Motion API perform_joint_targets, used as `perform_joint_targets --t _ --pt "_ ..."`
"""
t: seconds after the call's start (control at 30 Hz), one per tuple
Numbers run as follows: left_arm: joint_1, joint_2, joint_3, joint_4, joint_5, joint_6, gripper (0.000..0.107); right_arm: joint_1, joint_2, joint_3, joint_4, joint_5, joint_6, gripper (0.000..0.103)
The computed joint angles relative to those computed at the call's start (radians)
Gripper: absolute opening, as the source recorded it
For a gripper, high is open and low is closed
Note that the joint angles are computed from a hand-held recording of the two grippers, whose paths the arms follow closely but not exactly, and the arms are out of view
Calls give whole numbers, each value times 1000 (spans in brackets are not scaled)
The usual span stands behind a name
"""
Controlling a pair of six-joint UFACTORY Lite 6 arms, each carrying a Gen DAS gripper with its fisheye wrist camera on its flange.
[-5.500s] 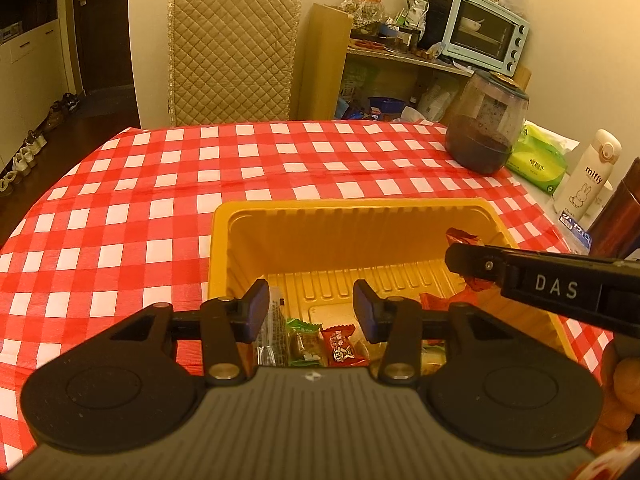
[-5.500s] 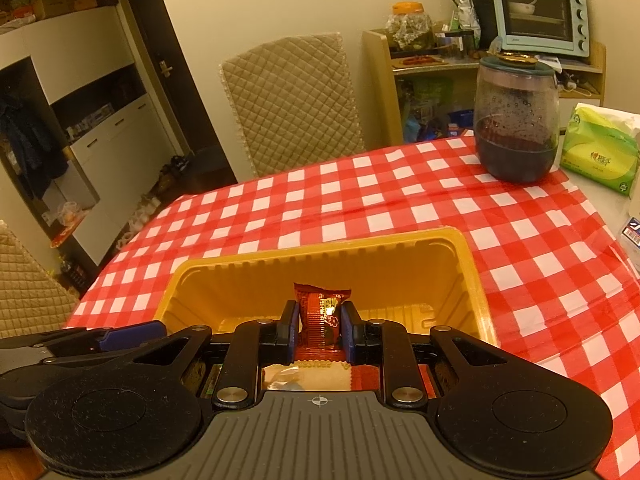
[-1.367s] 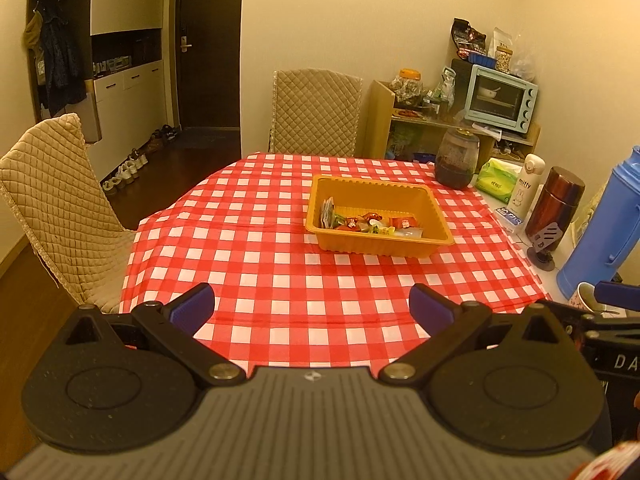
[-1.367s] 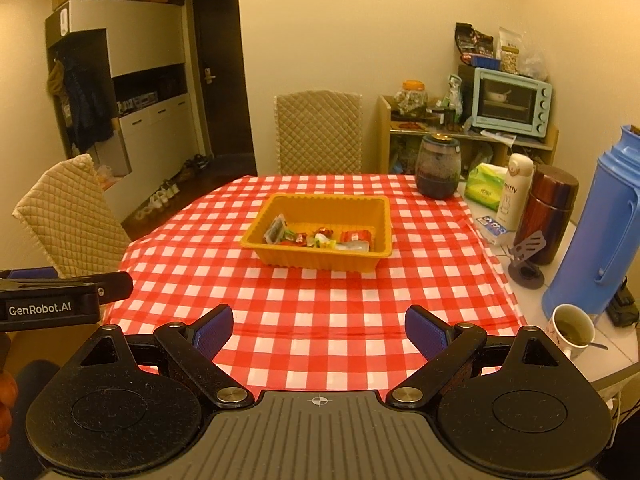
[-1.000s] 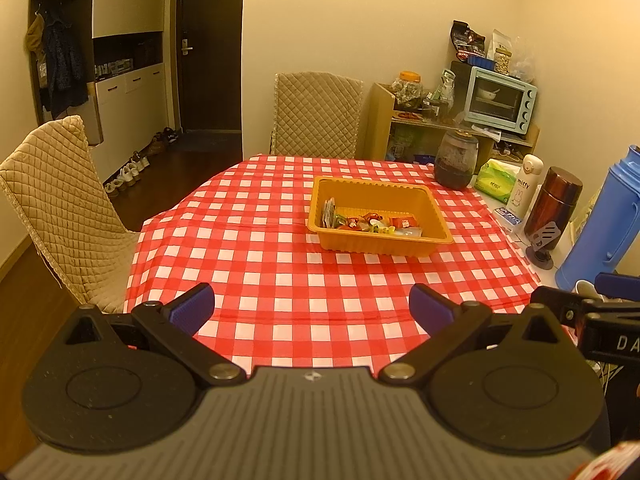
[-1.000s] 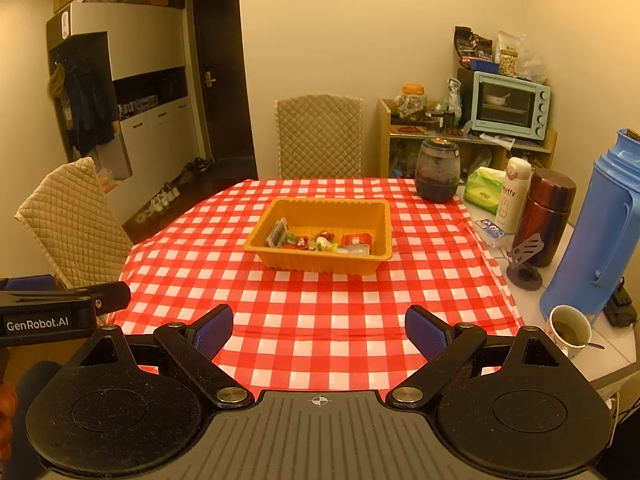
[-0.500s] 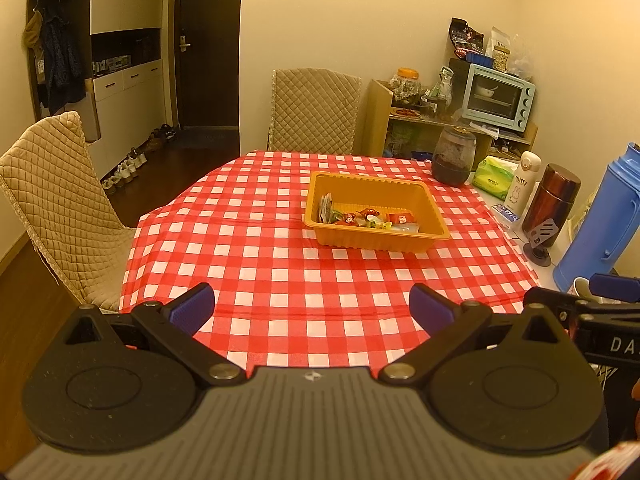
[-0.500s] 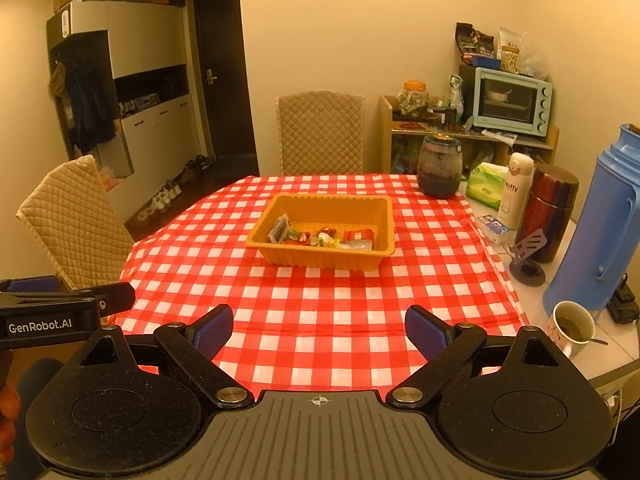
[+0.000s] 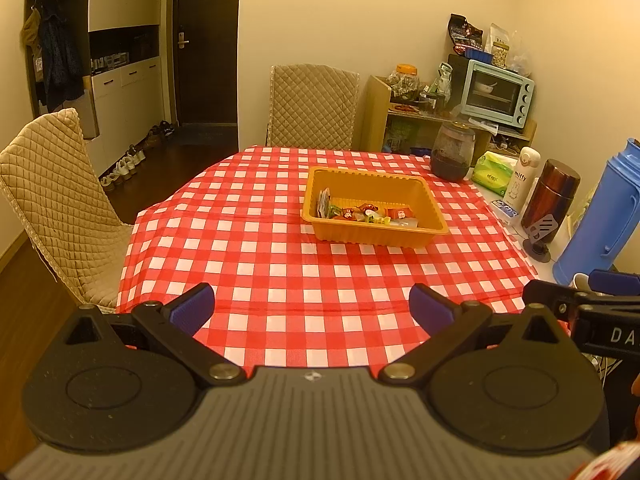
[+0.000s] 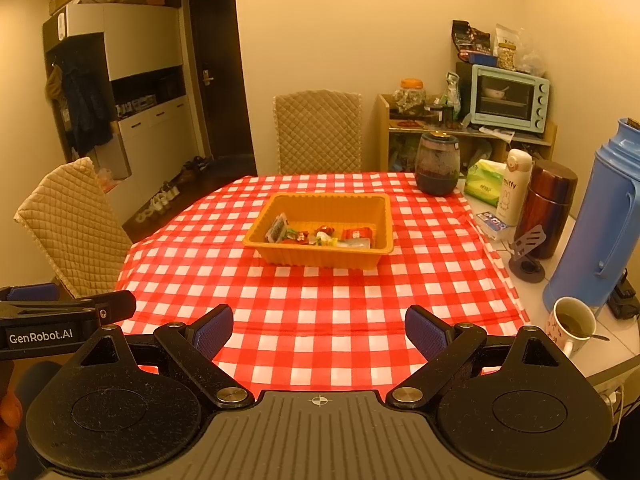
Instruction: Organize snacks
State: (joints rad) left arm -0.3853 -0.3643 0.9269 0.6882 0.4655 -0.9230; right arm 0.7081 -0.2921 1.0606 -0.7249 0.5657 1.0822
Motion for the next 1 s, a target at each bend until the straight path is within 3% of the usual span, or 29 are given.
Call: perform_joint_targets --t 1.0 --pt "-3 -2 -15 9 -5 -14 103 -15 -4 -24 6 -19 5 92"
